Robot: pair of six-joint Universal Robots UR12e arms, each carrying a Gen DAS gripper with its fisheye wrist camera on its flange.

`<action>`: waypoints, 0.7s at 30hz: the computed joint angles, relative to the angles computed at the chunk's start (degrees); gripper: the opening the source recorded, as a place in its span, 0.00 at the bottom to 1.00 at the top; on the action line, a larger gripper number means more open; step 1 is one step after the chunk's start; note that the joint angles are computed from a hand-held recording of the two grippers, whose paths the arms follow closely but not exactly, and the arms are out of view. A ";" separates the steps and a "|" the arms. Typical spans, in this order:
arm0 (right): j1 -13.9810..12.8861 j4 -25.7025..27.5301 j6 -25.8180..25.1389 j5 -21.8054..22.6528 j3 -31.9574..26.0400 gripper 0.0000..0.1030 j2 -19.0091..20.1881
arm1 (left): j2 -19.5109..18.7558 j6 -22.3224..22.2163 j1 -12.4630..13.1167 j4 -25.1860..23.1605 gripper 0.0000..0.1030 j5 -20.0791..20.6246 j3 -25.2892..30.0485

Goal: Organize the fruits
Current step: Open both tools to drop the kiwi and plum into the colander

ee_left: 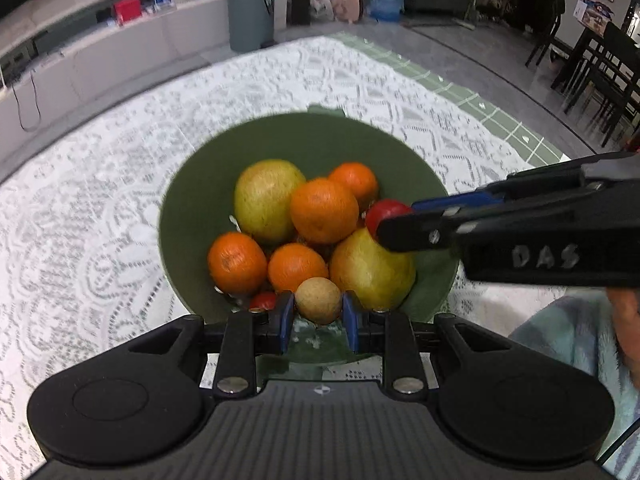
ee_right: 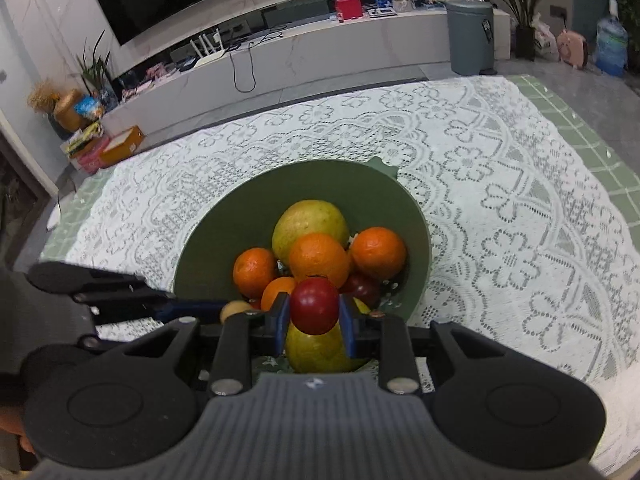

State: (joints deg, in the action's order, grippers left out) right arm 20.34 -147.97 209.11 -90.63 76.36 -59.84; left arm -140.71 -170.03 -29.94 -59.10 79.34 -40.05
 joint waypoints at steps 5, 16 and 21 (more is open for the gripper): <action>-0.38 -0.65 2.56 0.59 0.53 0.22 -0.17 | -1.89 -2.15 0.17 -5.21 0.28 -0.31 3.97; -0.79 -1.98 7.27 -0.15 1.75 0.22 -0.78 | -3.12 -2.45 -0.33 -8.13 0.30 0.37 6.31; -0.71 -0.81 7.61 -1.86 1.09 0.22 -0.59 | -2.05 -1.53 -0.28 -6.43 0.41 0.17 4.55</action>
State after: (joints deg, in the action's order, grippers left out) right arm 19.63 -148.79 216.72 -92.49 77.45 -60.43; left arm -142.76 -171.56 -30.23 -65.52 79.51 -35.49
